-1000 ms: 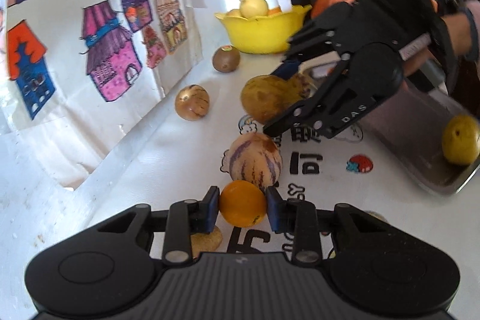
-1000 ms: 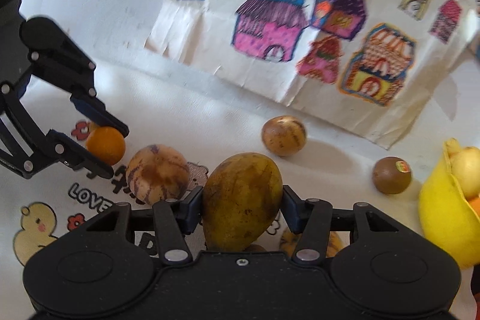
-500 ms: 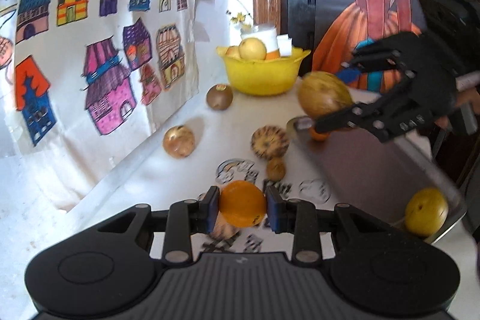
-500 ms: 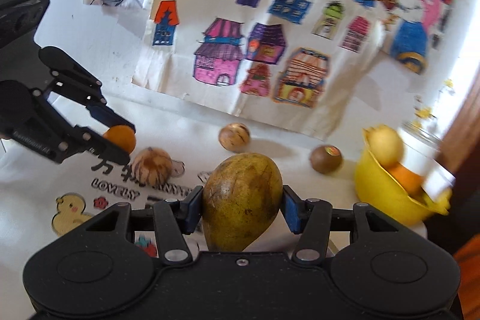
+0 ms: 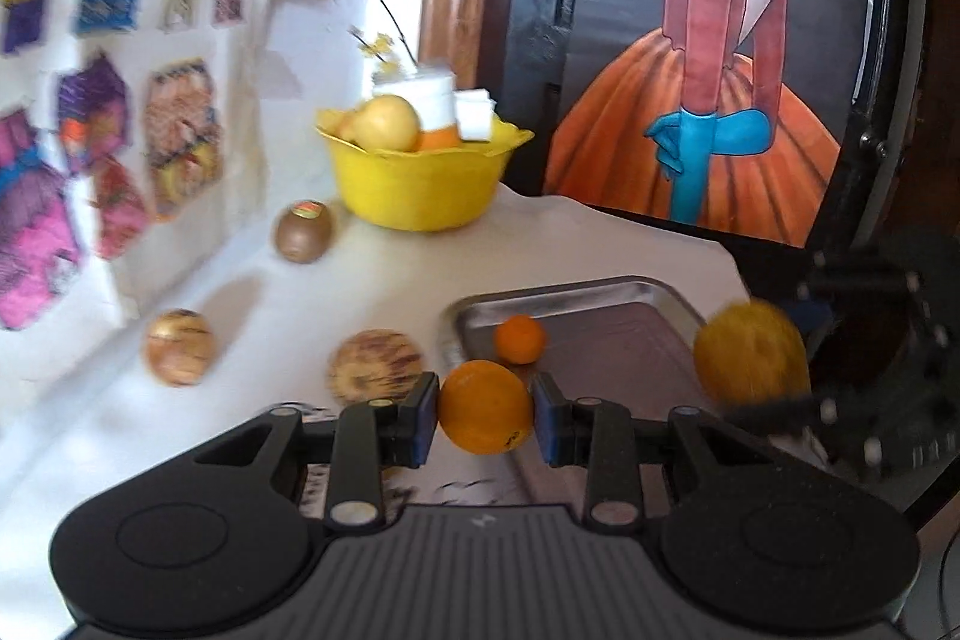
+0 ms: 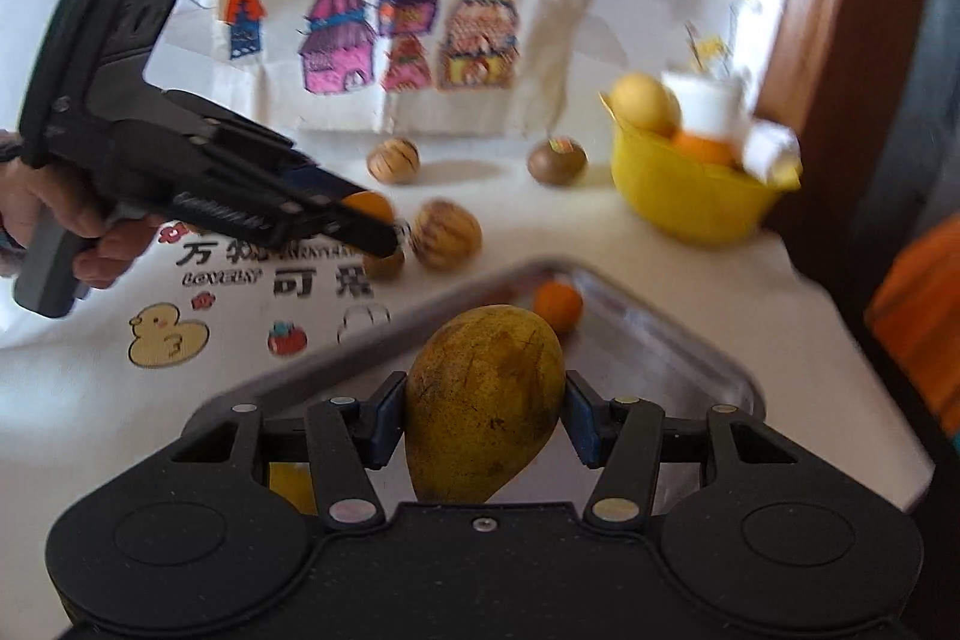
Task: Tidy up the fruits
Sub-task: 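Carry both fruits into the metal tray and open both tools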
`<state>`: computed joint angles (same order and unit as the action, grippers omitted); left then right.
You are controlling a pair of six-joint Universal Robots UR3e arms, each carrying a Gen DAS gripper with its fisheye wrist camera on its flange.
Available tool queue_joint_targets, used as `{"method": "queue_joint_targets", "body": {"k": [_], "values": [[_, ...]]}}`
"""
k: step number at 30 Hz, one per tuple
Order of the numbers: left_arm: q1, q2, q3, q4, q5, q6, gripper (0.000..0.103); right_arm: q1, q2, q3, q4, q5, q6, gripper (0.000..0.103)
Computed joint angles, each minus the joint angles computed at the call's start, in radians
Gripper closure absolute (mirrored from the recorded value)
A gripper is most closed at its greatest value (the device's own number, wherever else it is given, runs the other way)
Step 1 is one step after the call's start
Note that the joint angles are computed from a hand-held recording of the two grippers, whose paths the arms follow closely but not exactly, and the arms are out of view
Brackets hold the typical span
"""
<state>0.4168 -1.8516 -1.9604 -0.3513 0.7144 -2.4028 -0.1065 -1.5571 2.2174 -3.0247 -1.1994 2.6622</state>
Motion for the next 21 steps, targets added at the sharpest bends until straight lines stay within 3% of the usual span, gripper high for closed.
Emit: {"method": "queue_joint_targets", "body": {"k": [12, 21], "values": [[-0.195, -0.247, 0.187, 0.139, 0.143, -0.209, 0.067, 0.001, -0.028, 0.105, -0.008, -0.037, 0.045, 0.047], [-0.240, -0.319, 0.234, 0.169, 0.178, -0.246, 0.067, 0.016, 0.026, 0.083, 0.002, -0.049, 0.065, 0.047]]}}
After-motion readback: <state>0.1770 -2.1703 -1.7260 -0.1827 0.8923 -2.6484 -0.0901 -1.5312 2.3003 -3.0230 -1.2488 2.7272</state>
